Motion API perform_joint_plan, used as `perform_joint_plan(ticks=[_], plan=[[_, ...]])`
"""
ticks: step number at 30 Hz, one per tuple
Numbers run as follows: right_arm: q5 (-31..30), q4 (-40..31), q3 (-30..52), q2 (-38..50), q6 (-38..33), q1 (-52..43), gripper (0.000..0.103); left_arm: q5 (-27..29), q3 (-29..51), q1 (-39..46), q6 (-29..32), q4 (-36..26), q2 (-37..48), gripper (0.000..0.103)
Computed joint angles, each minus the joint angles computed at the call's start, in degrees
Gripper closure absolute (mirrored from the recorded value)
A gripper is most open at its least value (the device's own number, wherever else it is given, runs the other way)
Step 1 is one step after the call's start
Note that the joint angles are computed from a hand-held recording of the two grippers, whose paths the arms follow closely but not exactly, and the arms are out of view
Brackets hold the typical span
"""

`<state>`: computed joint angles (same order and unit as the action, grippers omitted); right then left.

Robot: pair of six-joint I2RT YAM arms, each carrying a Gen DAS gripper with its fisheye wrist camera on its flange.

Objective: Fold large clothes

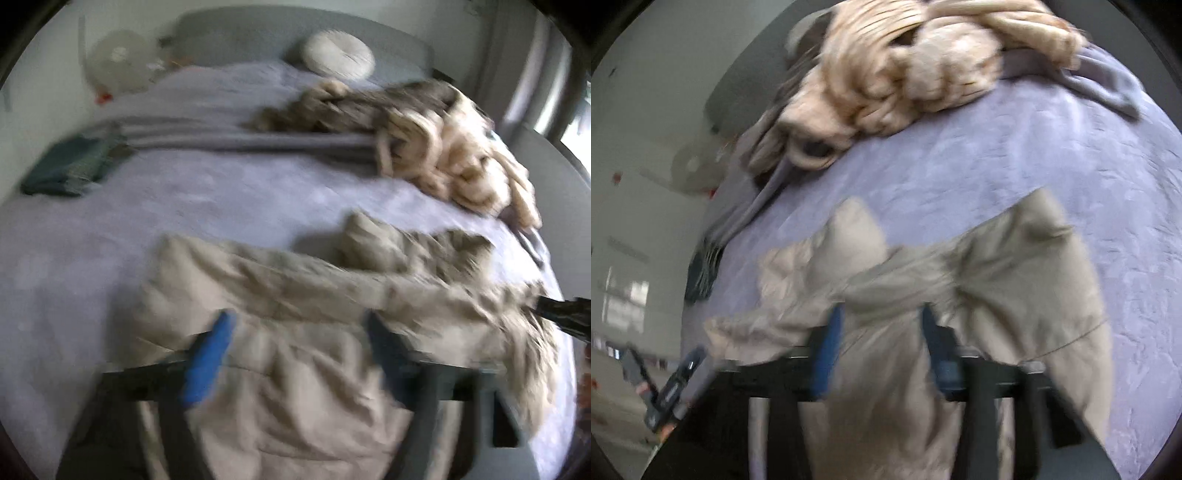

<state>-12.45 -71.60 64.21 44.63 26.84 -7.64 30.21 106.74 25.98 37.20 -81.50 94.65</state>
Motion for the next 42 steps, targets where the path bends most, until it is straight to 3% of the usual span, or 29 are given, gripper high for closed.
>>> perform_joint_plan(ticks=[2,4,6,8,11,15,17,20,24,28,33,36,39,42], plan=[[4.3,2.1,-1.8,1.3,3.0,9.6,0.087,-0.5,-6.2,-3.2,-0.1,1.5,-2.6,0.05],[8.3,5.6,-5.3,3.0,5.1,16.9,0.088,-2.4,-14.5,-6.9,-2.5,6.9,-6.4,0.05],[9.9,8.7,-8.4,4.5,5.8,19.2,0.088,-5.7,-21.7,-10.5,-6.9,14.5,-9.0,0.05],[12.3,12.2,-11.4,5.8,4.5,19.5,0.095,-7.4,-24.6,-12.4,-9.9,19.2,-9.3,0.05],[10.3,16.7,-13.4,8.5,0.7,14.8,0.103,-9.1,-23.3,-14.8,-13.9,22.4,-6.0,0.05],[6.3,18.8,-12.9,11.4,-1.8,9.9,0.103,-10.5,-20.5,-16.0,-13.9,22.7,-3.0,0.05],[4.6,16.7,-10.8,12.1,-3.2,8.1,0.103,-10.7,-18.8,-14.8,-12.2,22.4,-2.6,0.05],[7.9,11.2,-6.9,10.2,-7.3,5.1,0.103,-11.2,-15.4,-10.8,-9.9,22.8,-1.0,0.05],[12.5,6.8,-5.0,7.2,-14.6,-8.1,0.103,-14.8,-9.5,-6.0,-10.9,24.3,5.1,0.05],[4.9,8.0,-7.5,8.2,-17.8,-21.0,0.103,-15.3,-6.2,-4.4,-13.6,23.7,11.4,0.044],[4.7,11.8,-10.0,11.3,-16.5,-21.1,0.103,-18.9,-7.8,-6.5,-14.7,25.7,11.2,0.042],[5.8,9.9,-8.4,10.9,-15.7,-20.7,0.103,-20.6,-7.4,-6.6,-14.6,24.2,9.7,0.042],[10.8,8.1,-5.8,9.3,-12.9,-15.6,0.099,-20.4,-5.7,-5.8,-12.7,21.3,8.3,0.042],[10.5,4.7,-4.3,5.6,-12.8,-15.2,0.099,-19.7,-5.0,-4.2,-9.8,18.2,6.2,0.042]])
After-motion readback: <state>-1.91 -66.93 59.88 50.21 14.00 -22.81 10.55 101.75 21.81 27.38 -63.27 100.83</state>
